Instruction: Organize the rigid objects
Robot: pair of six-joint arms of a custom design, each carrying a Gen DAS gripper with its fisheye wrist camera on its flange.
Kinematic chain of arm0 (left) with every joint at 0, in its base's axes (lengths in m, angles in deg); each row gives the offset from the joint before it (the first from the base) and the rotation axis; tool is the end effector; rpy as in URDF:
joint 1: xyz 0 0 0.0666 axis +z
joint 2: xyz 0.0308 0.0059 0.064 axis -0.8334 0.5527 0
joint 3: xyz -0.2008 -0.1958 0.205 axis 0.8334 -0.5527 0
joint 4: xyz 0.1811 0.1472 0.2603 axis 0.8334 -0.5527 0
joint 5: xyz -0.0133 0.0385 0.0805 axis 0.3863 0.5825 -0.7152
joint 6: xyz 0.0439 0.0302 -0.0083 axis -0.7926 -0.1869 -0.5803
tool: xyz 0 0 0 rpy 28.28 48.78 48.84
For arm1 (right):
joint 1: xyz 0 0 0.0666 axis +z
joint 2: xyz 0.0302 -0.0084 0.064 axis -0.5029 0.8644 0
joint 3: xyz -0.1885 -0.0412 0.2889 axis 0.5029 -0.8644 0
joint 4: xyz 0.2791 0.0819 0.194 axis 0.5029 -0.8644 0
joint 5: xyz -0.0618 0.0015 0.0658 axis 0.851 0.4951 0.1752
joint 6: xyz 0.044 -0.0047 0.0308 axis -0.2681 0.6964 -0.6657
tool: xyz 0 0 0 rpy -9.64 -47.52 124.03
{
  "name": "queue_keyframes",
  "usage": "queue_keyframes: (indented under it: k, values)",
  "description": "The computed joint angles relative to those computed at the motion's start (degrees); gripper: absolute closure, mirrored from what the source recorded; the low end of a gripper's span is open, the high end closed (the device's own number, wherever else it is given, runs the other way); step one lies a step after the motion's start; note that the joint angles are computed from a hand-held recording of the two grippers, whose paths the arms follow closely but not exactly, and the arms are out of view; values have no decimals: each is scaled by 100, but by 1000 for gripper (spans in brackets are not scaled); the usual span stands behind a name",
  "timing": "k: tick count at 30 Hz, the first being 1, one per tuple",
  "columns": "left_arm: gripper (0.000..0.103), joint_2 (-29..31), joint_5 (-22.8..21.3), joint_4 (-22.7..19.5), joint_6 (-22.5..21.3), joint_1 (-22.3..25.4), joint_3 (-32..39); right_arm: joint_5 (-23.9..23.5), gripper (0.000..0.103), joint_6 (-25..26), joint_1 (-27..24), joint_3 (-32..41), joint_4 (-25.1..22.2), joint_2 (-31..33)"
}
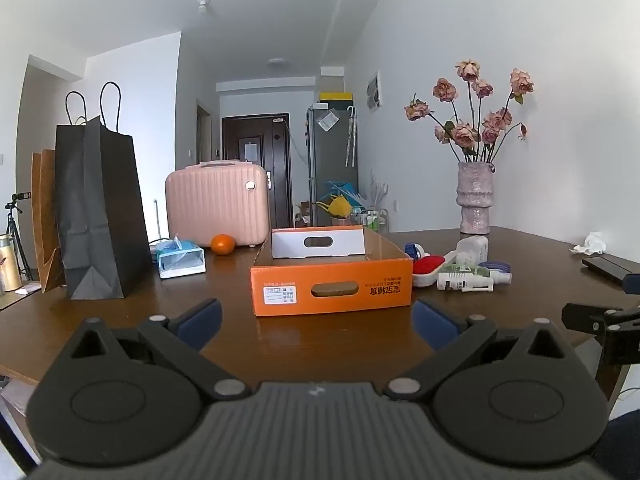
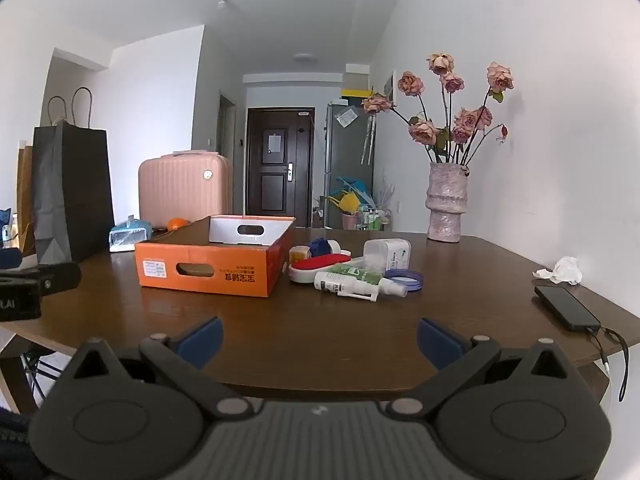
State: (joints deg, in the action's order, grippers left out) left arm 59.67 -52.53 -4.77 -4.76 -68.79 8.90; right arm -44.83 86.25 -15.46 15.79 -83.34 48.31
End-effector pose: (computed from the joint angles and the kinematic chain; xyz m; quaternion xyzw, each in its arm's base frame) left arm 0.4992 -0.0981 0.4417 -0.0289 0.7689 0.0501 0.6368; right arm 0.5453 0.1412 0.4417 -0.0961 0.7916 0.0534 0.6011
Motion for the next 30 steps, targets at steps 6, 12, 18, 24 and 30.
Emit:
queue_keyframes:
  k: [6,12,18,24,30]
  values:
    - [0,-3,-12,45,-44,7,-23,14,0,-7,14,16,51,47]
    - [0,52,-25,125,-79,6,2,-51,0,-14,-50,-83,134,-15]
    - [0,-2,-3,58,-60,3,-28,4,0,-187,-36,88,-45,63]
    - [0,39,45,21,-67,9,37,-27,0,-144,-32,19,47,37]
    - [0,49,64,11,-71,13,53,-6,0,-129,-27,10,88,39]
